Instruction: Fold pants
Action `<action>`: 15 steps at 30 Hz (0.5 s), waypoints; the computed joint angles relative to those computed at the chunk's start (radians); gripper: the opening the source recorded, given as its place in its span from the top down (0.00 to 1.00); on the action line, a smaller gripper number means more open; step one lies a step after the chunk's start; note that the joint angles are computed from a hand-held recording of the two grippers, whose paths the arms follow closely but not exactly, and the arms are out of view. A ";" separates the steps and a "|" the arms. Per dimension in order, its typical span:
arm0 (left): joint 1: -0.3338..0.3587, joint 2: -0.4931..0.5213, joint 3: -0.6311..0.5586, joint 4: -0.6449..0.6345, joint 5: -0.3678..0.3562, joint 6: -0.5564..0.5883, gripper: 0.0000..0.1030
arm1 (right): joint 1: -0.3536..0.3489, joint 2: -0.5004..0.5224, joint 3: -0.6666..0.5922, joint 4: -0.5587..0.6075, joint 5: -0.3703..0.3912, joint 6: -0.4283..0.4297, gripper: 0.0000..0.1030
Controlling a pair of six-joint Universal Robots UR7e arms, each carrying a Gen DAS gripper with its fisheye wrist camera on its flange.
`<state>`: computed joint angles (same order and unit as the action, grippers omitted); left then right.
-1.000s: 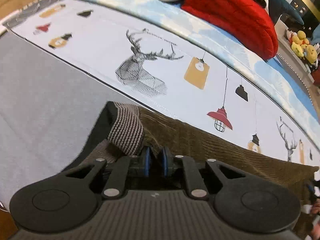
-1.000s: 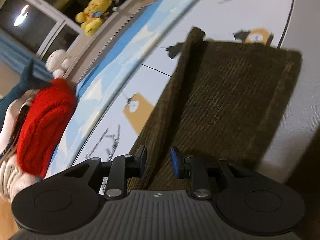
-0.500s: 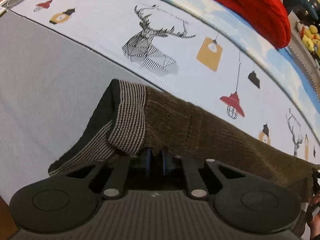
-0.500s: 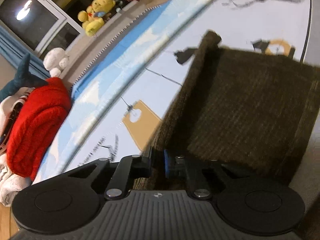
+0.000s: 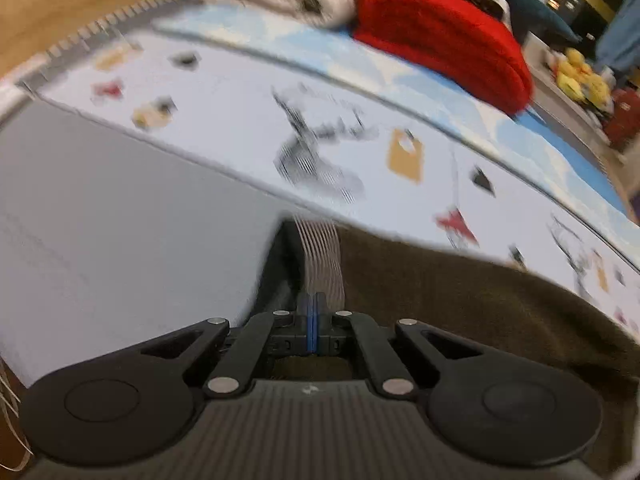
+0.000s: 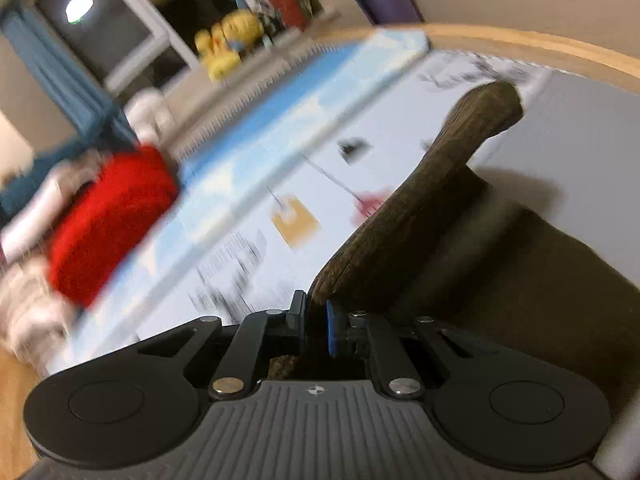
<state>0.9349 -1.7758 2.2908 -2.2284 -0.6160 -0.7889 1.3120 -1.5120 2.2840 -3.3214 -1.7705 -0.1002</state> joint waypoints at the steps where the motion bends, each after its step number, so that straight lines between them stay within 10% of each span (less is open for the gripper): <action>1: 0.012 -0.016 0.006 -0.014 -0.055 0.012 1.00 | -0.025 -0.045 0.034 0.054 -0.014 0.005 0.91; 5: 0.063 -0.024 0.013 -0.068 -0.184 0.056 0.92 | -0.170 -0.135 0.059 0.308 0.038 0.125 0.90; 9: 0.136 0.050 0.008 -0.155 -0.256 0.066 0.57 | -0.218 -0.149 0.067 0.249 0.058 0.061 0.89; 15: 0.226 0.178 -0.026 -0.255 -0.301 0.017 0.51 | -0.274 -0.131 0.023 0.258 0.054 0.149 0.74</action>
<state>1.1605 -1.5979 2.2651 -2.4836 -0.9172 -0.7717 1.0383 -1.6427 2.3072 -3.0632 -1.7167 0.0492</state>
